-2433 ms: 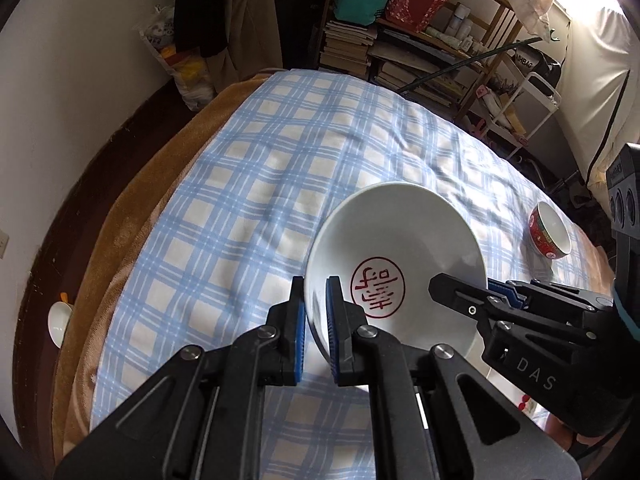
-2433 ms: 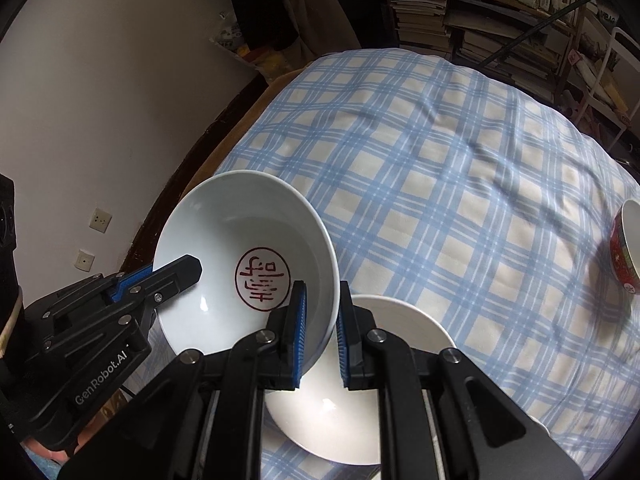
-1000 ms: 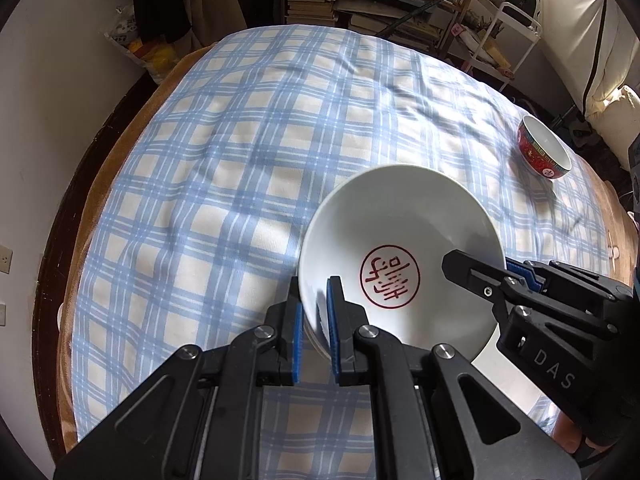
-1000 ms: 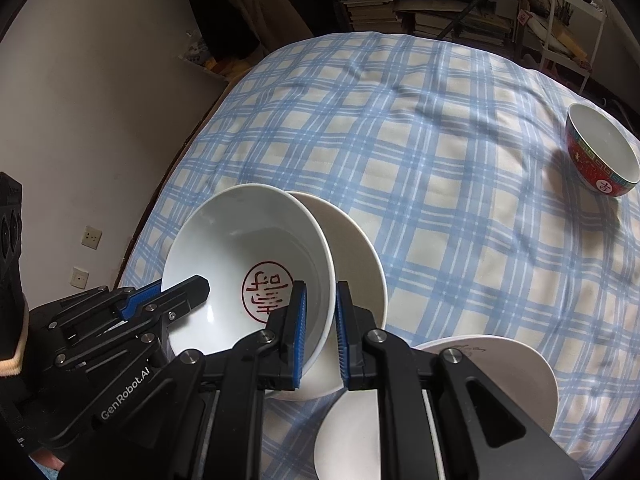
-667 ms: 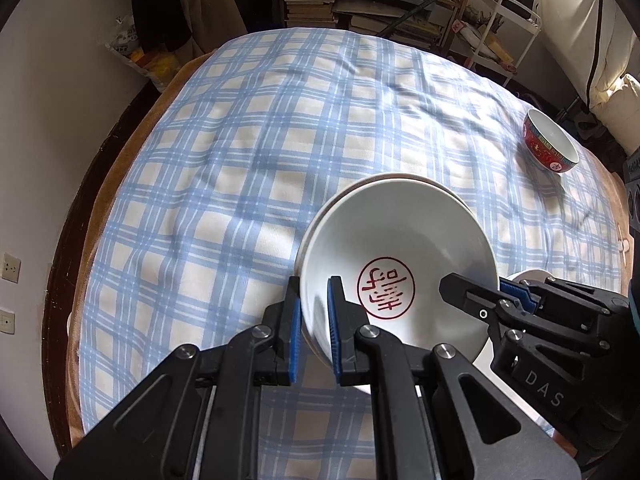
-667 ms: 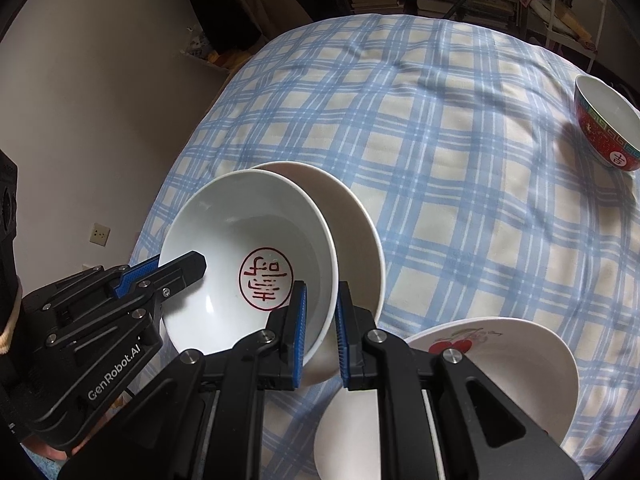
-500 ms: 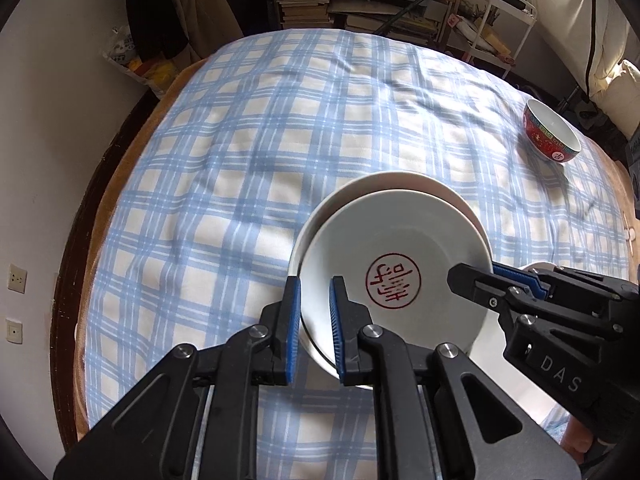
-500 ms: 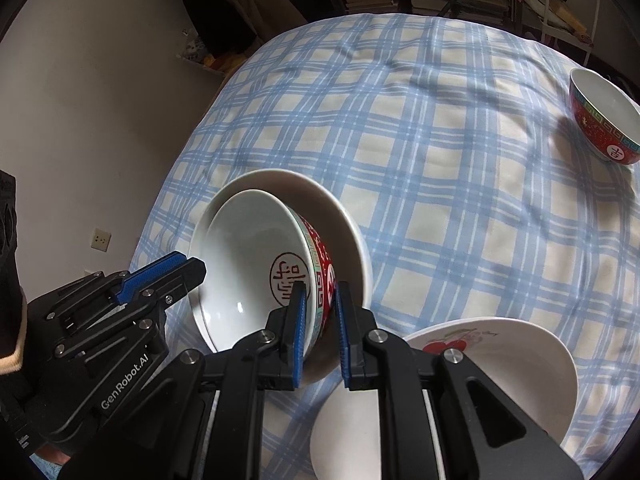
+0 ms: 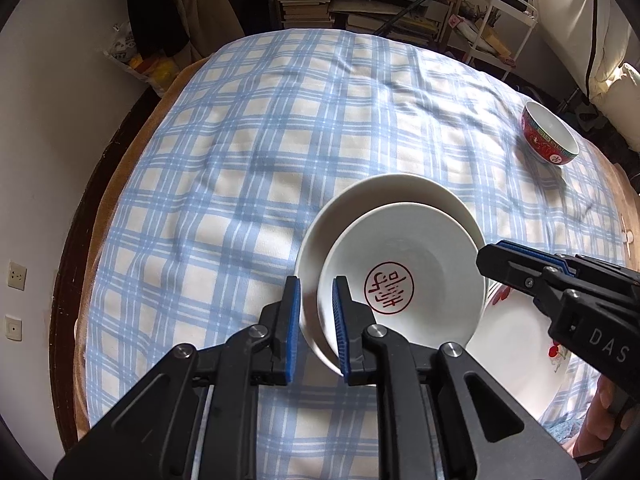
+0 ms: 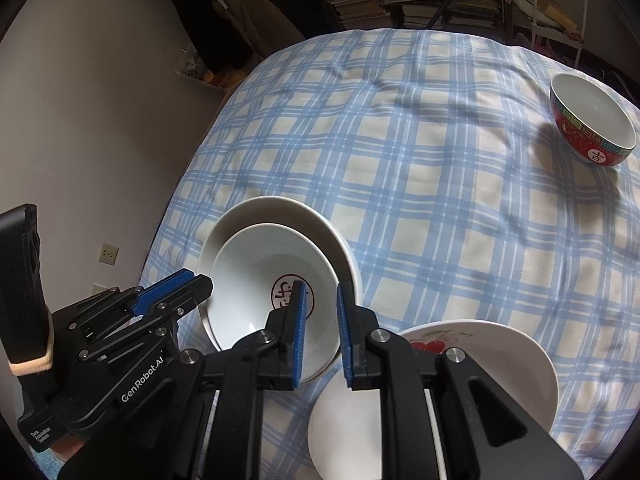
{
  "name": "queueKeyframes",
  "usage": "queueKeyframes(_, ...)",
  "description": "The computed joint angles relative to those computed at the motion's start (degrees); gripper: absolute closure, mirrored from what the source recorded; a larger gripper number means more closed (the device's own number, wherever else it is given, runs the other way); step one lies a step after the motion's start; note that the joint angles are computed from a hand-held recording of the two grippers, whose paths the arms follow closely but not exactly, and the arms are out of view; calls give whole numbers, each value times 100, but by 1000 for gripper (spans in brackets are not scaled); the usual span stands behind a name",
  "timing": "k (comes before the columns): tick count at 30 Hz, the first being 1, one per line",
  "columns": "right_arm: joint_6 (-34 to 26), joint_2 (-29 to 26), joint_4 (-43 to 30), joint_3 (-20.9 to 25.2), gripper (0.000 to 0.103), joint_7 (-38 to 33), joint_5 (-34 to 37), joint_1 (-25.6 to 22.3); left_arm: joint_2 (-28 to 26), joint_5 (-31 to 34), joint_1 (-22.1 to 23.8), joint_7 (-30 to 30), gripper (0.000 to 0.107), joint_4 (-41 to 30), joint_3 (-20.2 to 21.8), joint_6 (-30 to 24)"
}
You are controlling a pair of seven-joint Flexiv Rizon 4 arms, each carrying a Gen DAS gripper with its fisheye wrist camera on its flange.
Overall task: Organize plates and bowls
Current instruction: 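Open both grippers to release the stamped bowl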
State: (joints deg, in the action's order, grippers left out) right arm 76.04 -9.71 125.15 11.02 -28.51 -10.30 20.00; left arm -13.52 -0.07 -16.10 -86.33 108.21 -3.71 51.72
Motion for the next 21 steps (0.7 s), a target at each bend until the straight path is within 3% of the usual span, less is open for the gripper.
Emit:
queueKeyframes(3,-92,177,35,-81,82,96,-186,-12,30,-79,7,5,84,-97,-24,-102)
queueKeyframes(5,-241,295,37,-102,69,131,-270,-57,28,148,-59,-151,80,-252,18,-189)
queueKeyframes(9,-536,525,68,-123,53,92,-372,-206,1,460,-150,-448,55,-534,43,-223)
queueKeyframes(11,-719,640,81,-136,40,41,-400,-296,-41,570,-197,-519,49,-692,27,-274)
queueKeyframes(13,-850,744,122,-173,30,58,-525,-393,-121,671,-256,-585,30,-891,9,-409)
queueKeyframes(17,-995,965,295,-252,0,263,-897,-641,-316,997,-435,-784,21,-1281,22,-523)
queueKeyframes(21,-1065,1053,364,-314,0,-26,-832,-872,-567,1066,-569,-819,15,-1664,-14,-557)
